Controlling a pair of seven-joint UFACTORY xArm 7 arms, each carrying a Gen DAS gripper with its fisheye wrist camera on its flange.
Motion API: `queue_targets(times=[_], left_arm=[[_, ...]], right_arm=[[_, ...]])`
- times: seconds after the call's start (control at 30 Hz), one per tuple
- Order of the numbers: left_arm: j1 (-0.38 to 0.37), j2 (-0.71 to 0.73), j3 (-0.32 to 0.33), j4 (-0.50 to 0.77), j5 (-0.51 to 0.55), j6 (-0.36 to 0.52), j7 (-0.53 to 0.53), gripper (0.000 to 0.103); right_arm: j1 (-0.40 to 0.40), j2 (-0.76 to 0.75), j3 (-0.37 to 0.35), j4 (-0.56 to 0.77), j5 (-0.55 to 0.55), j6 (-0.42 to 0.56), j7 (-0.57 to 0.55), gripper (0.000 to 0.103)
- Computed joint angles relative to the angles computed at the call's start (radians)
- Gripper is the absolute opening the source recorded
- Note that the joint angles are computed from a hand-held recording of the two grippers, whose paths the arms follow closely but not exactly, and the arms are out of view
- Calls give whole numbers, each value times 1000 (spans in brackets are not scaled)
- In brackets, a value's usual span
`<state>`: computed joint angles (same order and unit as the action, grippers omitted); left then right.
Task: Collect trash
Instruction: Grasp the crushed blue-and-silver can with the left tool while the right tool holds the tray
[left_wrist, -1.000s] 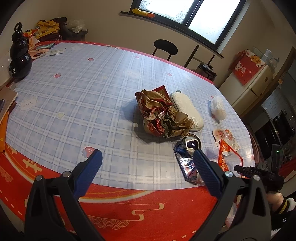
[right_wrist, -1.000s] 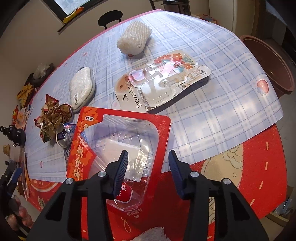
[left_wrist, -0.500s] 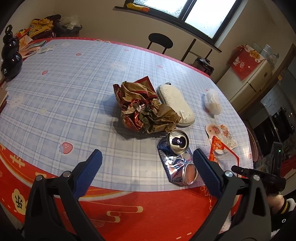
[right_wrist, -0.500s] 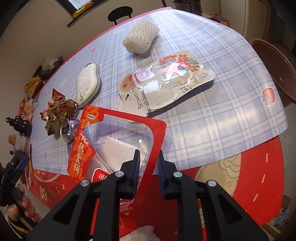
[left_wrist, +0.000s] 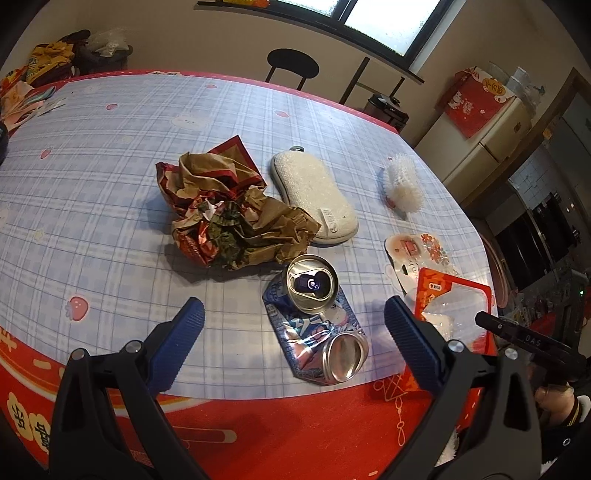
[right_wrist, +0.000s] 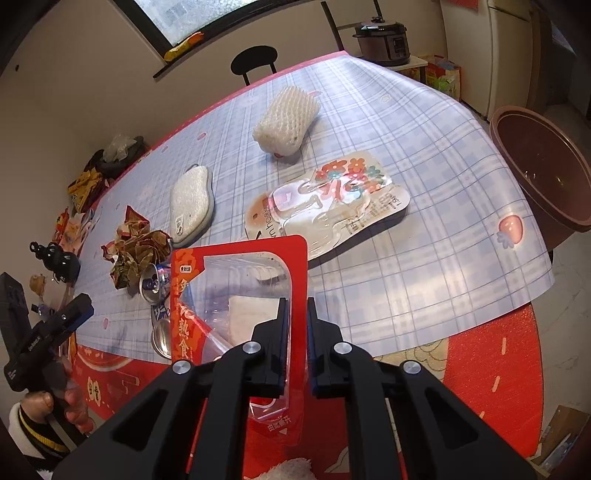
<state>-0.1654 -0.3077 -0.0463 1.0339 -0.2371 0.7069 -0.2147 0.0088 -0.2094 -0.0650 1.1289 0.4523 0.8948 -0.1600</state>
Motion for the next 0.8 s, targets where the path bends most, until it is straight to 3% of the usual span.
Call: queue_targets(times=[0.3,0.47,0.63,0.8], left_arm=[[-18,154,-21,79,-4,7,31,93],[-17,239,-45,134,68,-3,-32,93],[-18,302,-50,179,154,11,-134,83],[-36,327,-60,192,209,7,-144,84]], right_arm=[[-16,3,-8,16,-2,-8,17,10],[-18,2,-7,17,-11,-3,23,10],[-27,-9,-14,12,-22,-3,31,10],[-43,-22,-27,4,-31,-1,39,10]])
